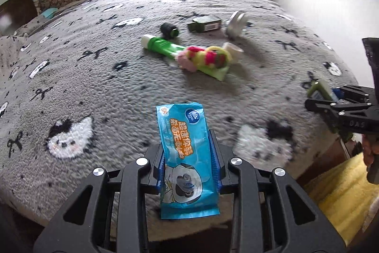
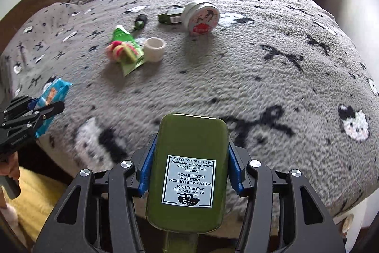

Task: Collect trash
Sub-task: 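Lift the green bottle and blue packet off the bed with both tools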

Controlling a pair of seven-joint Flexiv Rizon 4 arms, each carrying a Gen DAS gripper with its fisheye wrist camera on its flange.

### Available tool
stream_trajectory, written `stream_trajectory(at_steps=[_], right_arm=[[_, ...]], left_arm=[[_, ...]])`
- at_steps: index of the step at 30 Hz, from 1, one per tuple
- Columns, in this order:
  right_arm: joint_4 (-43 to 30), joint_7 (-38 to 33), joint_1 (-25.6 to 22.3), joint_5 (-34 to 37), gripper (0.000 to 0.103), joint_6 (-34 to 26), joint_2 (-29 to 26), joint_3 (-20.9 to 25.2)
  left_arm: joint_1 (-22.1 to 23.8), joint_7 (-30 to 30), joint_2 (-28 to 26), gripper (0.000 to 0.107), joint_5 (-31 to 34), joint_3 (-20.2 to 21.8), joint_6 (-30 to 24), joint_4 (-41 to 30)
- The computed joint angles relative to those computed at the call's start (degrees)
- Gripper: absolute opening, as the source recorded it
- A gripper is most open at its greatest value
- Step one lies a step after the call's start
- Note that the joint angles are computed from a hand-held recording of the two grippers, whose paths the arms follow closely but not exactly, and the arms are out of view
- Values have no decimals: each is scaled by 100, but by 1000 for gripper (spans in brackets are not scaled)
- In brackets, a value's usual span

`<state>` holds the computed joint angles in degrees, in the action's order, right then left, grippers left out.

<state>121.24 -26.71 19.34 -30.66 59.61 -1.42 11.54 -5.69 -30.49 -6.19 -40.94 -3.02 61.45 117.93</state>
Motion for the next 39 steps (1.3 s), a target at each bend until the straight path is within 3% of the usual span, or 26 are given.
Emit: stream_trajectory(at_steps=[6, 23, 34, 39], right_arm=[[272, 306, 56, -215, 53, 317, 225, 130], [1111, 1634, -82, -1116, 53, 1046, 996, 579], [1398, 1942, 177, -877, 53, 1243, 874, 713], [1440, 1869, 385, -594, 53, 1285, 661, 706]], left_arm=[[-279, 595, 629, 29, -613, 58, -38, 655], [-770, 1065, 1632, 29, -975, 484, -313, 1711], [-661, 813, 1776, 29, -602, 638, -566, 2238], [-601, 821, 1663, 29, -468, 610, -376, 2407]])
